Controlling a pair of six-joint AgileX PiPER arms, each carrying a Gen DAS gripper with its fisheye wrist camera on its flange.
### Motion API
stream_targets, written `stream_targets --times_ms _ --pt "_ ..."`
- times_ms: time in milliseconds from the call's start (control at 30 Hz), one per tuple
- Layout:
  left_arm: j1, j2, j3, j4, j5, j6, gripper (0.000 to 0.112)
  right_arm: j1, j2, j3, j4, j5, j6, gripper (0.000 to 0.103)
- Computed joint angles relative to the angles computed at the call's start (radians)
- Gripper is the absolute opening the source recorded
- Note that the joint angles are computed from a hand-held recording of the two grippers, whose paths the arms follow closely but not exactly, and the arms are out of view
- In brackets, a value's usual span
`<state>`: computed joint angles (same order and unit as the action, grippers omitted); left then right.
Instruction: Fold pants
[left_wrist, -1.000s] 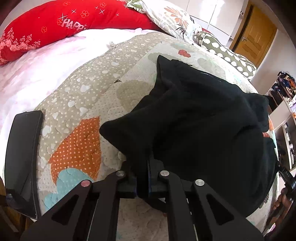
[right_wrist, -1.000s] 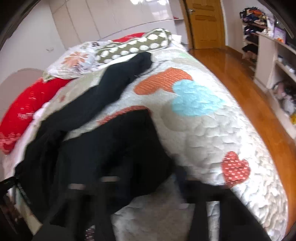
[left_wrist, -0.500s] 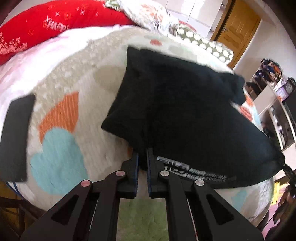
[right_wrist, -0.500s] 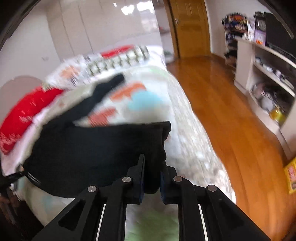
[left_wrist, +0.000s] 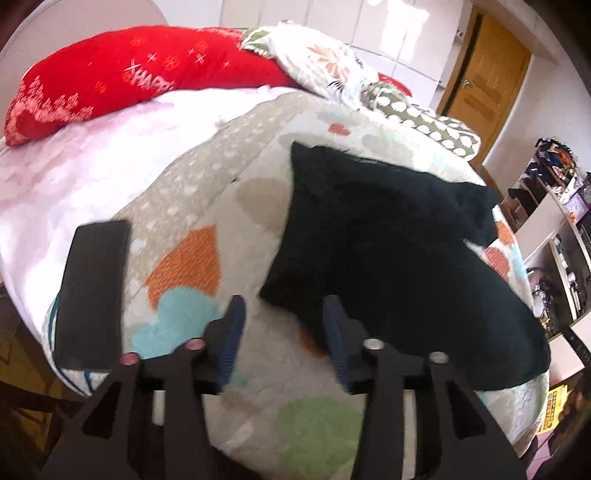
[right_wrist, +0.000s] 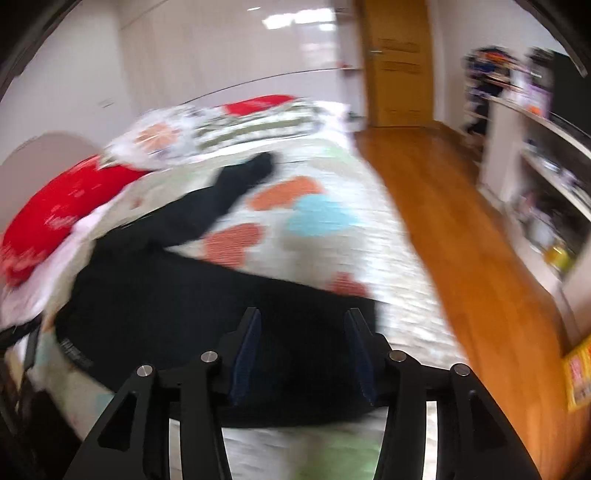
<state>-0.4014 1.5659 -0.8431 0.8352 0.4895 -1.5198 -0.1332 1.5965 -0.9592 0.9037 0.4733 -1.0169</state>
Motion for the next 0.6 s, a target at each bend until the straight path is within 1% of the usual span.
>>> stream_targets --times_ms 100,167,233,300,333,367,400,433,467,500,533,600 --pt "-0.013 0.059 -0.06 -0.006 -0.027 0.022 0.064 0.103 0.076 -0.045 0.007 0.006 -0.005 0.049" --pt "-0.02 0.113 -0.098 -0.009 -0.042 0.043 0.069 0.157 0.123 -0.074 -0.042 -0.001 0.049 0.049" --pt "-0.012 0.183 -0.14 -0.051 -0.066 0.108 0.07 0.211 0.2 -0.122 -0.126 -0.003 0.124 0.049" --pt "-0.003 0.25 -0.182 -0.116 -0.073 0.181 0.071 0.26 0.245 -0.143 -0.224 -0.031 0.206 0.052" --pt "0.001 0.288 -0.207 -0.132 -0.066 0.211 0.073 0.274 0.251 -0.146 -0.241 -0.049 0.204 0.054" --pt "-0.008 0.302 -0.221 -0.123 -0.051 0.214 0.076 0.276 0.249 -0.144 -0.247 -0.049 0.196 0.055" --pt "-0.012 0.319 -0.235 -0.106 -0.039 0.227 0.078 0.276 0.252 -0.172 -0.286 -0.011 0.227 0.057" --pt "-0.012 0.323 -0.245 -0.116 -0.033 0.261 0.079 0.269 0.254 -0.214 -0.287 0.037 0.229 0.057" --pt "-0.003 0.321 -0.257 -0.154 -0.036 0.332 0.08 0.261 0.256 -0.246 -0.259 0.059 0.199 0.057" --pt "0.011 0.313 -0.264 -0.187 -0.048 0.387 0.08 0.263 0.261 -0.282 -0.252 0.072 0.191 0.06" --pt "0.032 0.302 -0.268 -0.217 -0.064 0.435 0.08 0.271 0.273 -0.331 -0.275 0.084 0.209 0.066" --pt "0.091 0.295 -0.315 -0.329 -0.07 0.573 0.083 0.292 0.316 -0.44 -0.338 0.1 0.252 0.07"
